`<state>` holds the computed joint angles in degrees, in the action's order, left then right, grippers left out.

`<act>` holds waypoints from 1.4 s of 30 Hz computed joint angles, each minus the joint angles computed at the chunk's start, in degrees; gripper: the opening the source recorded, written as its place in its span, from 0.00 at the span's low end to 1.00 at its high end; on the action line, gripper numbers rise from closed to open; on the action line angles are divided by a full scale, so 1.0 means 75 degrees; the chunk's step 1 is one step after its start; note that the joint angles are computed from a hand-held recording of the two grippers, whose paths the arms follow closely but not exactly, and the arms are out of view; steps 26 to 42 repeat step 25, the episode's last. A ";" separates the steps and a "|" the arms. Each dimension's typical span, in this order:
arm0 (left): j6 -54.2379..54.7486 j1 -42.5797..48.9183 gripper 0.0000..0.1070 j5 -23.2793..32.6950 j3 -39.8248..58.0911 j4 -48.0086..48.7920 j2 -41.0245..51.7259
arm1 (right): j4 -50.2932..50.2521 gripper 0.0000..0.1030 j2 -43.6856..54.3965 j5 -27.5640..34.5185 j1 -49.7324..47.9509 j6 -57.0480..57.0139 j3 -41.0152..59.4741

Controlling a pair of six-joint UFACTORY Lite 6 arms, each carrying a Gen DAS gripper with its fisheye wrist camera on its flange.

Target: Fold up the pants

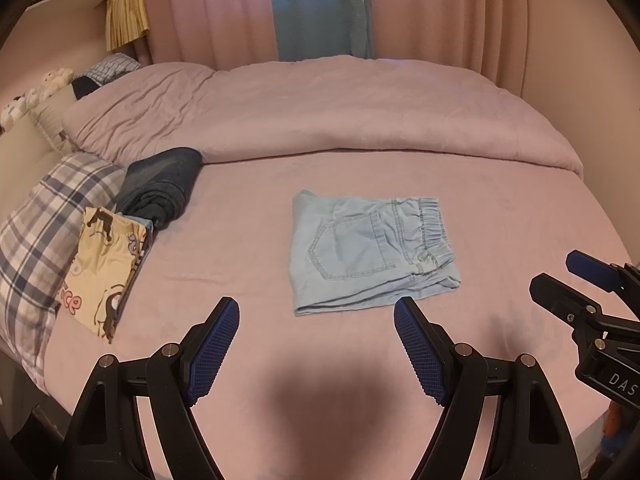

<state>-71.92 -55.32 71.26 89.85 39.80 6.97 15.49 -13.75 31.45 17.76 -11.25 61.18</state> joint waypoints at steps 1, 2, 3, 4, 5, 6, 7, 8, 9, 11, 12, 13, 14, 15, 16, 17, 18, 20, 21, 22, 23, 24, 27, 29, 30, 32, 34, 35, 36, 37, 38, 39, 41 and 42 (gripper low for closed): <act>-0.0004 -0.0011 0.75 -0.0004 0.0016 -0.0001 0.0009 | 0.0011 0.66 0.0007 0.0008 -0.0005 -0.0018 0.0006; -0.0007 -0.0019 0.75 -0.0002 0.0026 0.0008 0.0013 | 0.0021 0.66 0.0005 0.0010 -0.0010 -0.0035 0.0005; -0.0007 -0.0021 0.75 0.0006 0.0031 0.0015 0.0016 | 0.0029 0.66 0.0002 0.0000 -0.0011 -0.0040 -0.0004; -0.0013 -0.0023 0.75 0.0015 0.0024 0.0020 0.0014 | 0.0024 0.66 0.0002 -0.0005 -0.0010 -0.0041 -0.0009; -0.0018 -0.0026 0.75 0.0014 0.0028 0.0016 0.0017 | -0.0024 0.66 0.0000 -0.0017 0.0010 0.0007 -0.0018; -0.0018 -0.0026 0.75 0.0014 0.0028 0.0016 0.0017 | -0.0052 0.66 -0.0015 -0.0016 0.0024 0.0038 -0.0028; -0.0022 -0.0032 0.75 0.0033 0.0044 0.0026 0.0035 | -0.0054 0.66 -0.0023 -0.0032 0.0033 0.0042 -0.0047; -0.0017 -0.0030 0.75 0.0046 0.0052 0.0022 0.0041 | -0.0059 0.66 -0.0035 -0.0038 0.0039 0.0045 -0.0059; 0.0002 -0.0012 0.75 0.0029 0.0041 0.0012 0.0026 | -0.0080 0.66 -0.0047 -0.0045 0.0050 0.0071 -0.0073; 0.0025 0.0002 0.75 -0.0011 0.0025 0.0001 0.0017 | -0.0095 0.66 -0.0057 -0.0041 0.0069 0.0112 -0.0087; 0.0009 -0.0012 0.75 0.0007 0.0044 0.0007 0.0036 | -0.0089 0.66 -0.0057 -0.0034 0.0070 0.0105 -0.0082; 0.0015 -0.0012 0.75 0.0001 0.0042 0.0014 0.0036 | -0.0117 0.66 -0.0058 -0.0035 0.0086 0.0134 -0.0081; 0.0013 -0.0010 0.75 -0.0001 0.0044 0.0012 0.0046 | -0.0149 0.66 -0.0072 -0.0032 0.0102 0.0165 -0.0090; 0.0022 0.0000 0.75 -0.0011 0.0047 0.0008 0.0051 | -0.0195 0.66 -0.0069 -0.0030 0.0135 0.0223 -0.0081; -0.0006 -0.0023 0.75 0.0005 0.0056 0.0020 0.0056 | -0.0227 0.66 -0.0070 -0.0026 0.0158 0.0264 -0.0077; -0.0017 -0.0032 0.75 0.0010 0.0064 0.0027 0.0068 | -0.0267 0.66 -0.0074 -0.0028 0.0181 0.0315 -0.0073; -0.0028 -0.0039 0.75 0.0014 0.0061 0.0033 0.0071 | -0.0312 0.66 -0.0075 -0.0032 0.0208 0.0371 -0.0069; -0.0026 -0.0046 0.75 0.0006 0.0057 0.0041 0.0068 | -0.0324 0.66 -0.0068 -0.0034 0.0214 0.0385 -0.0070; -0.0029 -0.0053 0.75 0.0008 0.0060 0.0052 0.0074 | -0.0358 0.66 -0.0071 -0.0029 0.0227 0.0427 -0.0068; -0.0035 -0.0059 0.75 0.0016 0.0071 0.0070 0.0087 | -0.0383 0.66 -0.0066 -0.0032 0.0244 0.0465 -0.0061; -0.0037 -0.0063 0.75 0.0024 0.0081 0.0083 0.0099 | -0.0362 0.66 -0.0076 -0.0028 0.0247 0.0451 -0.0066; -0.0018 -0.0048 0.75 0.0022 0.0088 0.0079 0.0103 | -0.0340 0.66 -0.0059 -0.0027 0.0233 0.0423 -0.0056; -0.0011 -0.0034 0.75 0.0007 0.0081 0.0073 0.0098 | -0.0362 0.66 -0.0062 -0.0029 0.0239 0.0446 -0.0058; -0.0011 -0.0034 0.75 0.0007 0.0081 0.0073 0.0098 | -0.0362 0.66 -0.0062 -0.0029 0.0239 0.0446 -0.0058; -0.0011 -0.0034 0.75 0.0007 0.0081 0.0073 0.0098 | -0.0362 0.66 -0.0062 -0.0029 0.0239 0.0446 -0.0058; -0.0011 -0.0034 0.75 0.0007 0.0081 0.0073 0.0098 | -0.0362 0.66 -0.0062 -0.0029 0.0239 0.0446 -0.0058; -0.0011 -0.0034 0.75 0.0007 0.0081 0.0073 0.0098 | -0.0362 0.66 -0.0062 -0.0029 0.0239 0.0446 -0.0058; -0.0011 -0.0034 0.75 0.0007 0.0081 0.0073 0.0098 | -0.0362 0.66 -0.0062 -0.0029 0.0239 0.0446 -0.0058; -0.0011 -0.0034 0.75 0.0007 0.0081 0.0073 0.0098 | -0.0362 0.66 -0.0062 -0.0029 0.0239 0.0446 -0.0058; -0.0011 -0.0034 0.75 0.0007 0.0081 0.0073 0.0098 | -0.0362 0.66 -0.0062 -0.0029 0.0239 0.0446 -0.0058; -0.0011 -0.0034 0.75 0.0007 0.0081 0.0073 0.0098 | -0.0362 0.66 -0.0062 -0.0029 0.0239 0.0446 -0.0058; -0.0011 -0.0034 0.75 0.0007 0.0081 0.0073 0.0098 | -0.0362 0.66 -0.0062 -0.0029 0.0239 0.0446 -0.0058; -0.0011 -0.0034 0.75 0.0007 0.0081 0.0073 0.0098 | -0.0362 0.66 -0.0062 -0.0029 0.0239 0.0446 -0.0058; -0.0011 -0.0034 0.75 0.0007 0.0081 0.0073 0.0098 | -0.0362 0.66 -0.0062 -0.0029 0.0239 0.0446 -0.0058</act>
